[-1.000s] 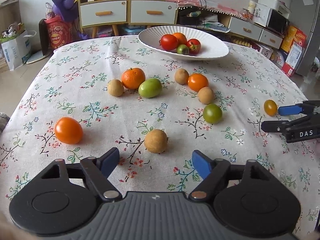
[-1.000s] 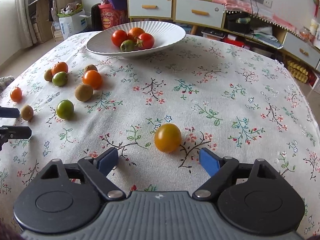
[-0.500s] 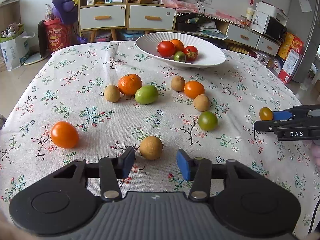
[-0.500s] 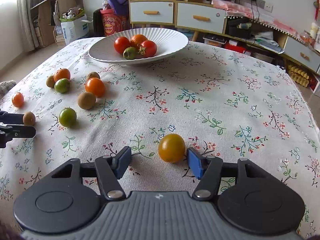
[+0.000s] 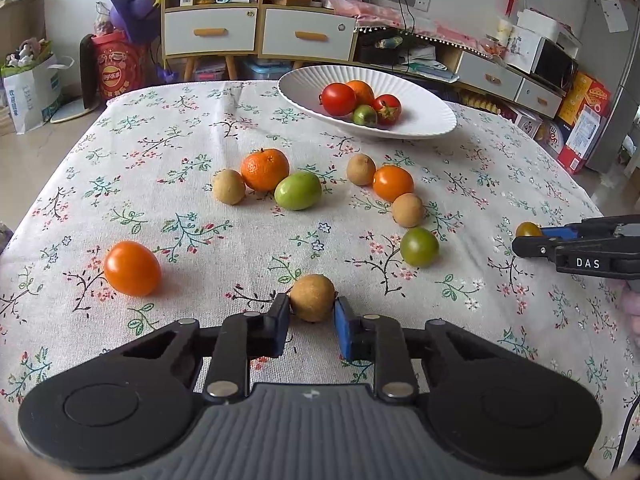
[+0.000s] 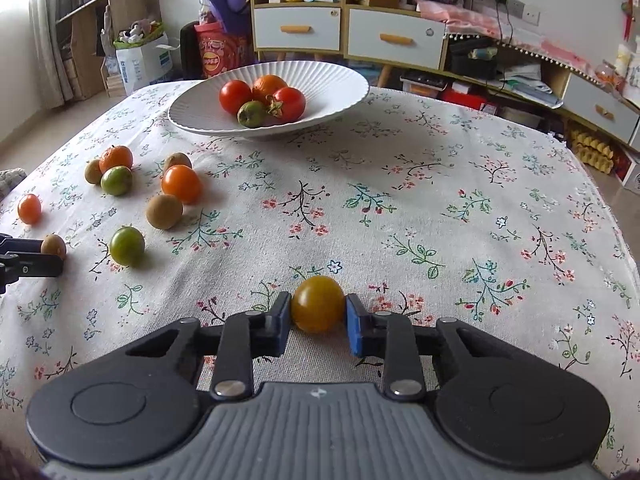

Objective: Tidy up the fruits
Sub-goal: 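Grasp the small brown round fruit with the left tool while the right tool grasps the yellow cherry tomato, then carry the brown fruit and yellow cherry tomato over the white bowl with both tools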

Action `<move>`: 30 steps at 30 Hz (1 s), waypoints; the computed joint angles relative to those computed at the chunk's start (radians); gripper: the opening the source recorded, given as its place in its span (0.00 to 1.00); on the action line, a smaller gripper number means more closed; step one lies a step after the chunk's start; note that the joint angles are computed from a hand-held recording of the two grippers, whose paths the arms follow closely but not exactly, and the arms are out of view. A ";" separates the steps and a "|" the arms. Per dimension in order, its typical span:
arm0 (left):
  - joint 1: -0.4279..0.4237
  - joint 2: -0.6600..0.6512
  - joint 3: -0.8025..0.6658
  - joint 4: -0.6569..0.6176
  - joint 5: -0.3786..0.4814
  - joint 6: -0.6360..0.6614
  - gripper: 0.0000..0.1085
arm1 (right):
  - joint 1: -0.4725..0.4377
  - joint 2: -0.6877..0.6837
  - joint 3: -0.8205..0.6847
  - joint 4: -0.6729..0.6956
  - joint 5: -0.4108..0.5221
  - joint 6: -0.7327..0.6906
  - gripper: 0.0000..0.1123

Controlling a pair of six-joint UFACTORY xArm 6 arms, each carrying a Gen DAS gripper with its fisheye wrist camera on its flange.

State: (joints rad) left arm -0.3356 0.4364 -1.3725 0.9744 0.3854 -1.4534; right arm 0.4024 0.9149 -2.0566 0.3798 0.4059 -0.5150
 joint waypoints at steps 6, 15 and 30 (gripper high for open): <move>0.000 0.000 -0.001 -0.001 -0.001 0.002 0.29 | 0.002 -0.004 0.005 0.002 -0.002 -0.011 0.22; 0.000 0.001 -0.003 -0.005 -0.004 0.005 0.29 | 0.003 -0.007 0.011 0.001 -0.006 -0.014 0.22; 0.007 -0.004 -0.015 0.021 -0.012 -0.017 0.29 | 0.009 -0.012 0.003 0.038 0.008 -0.041 0.22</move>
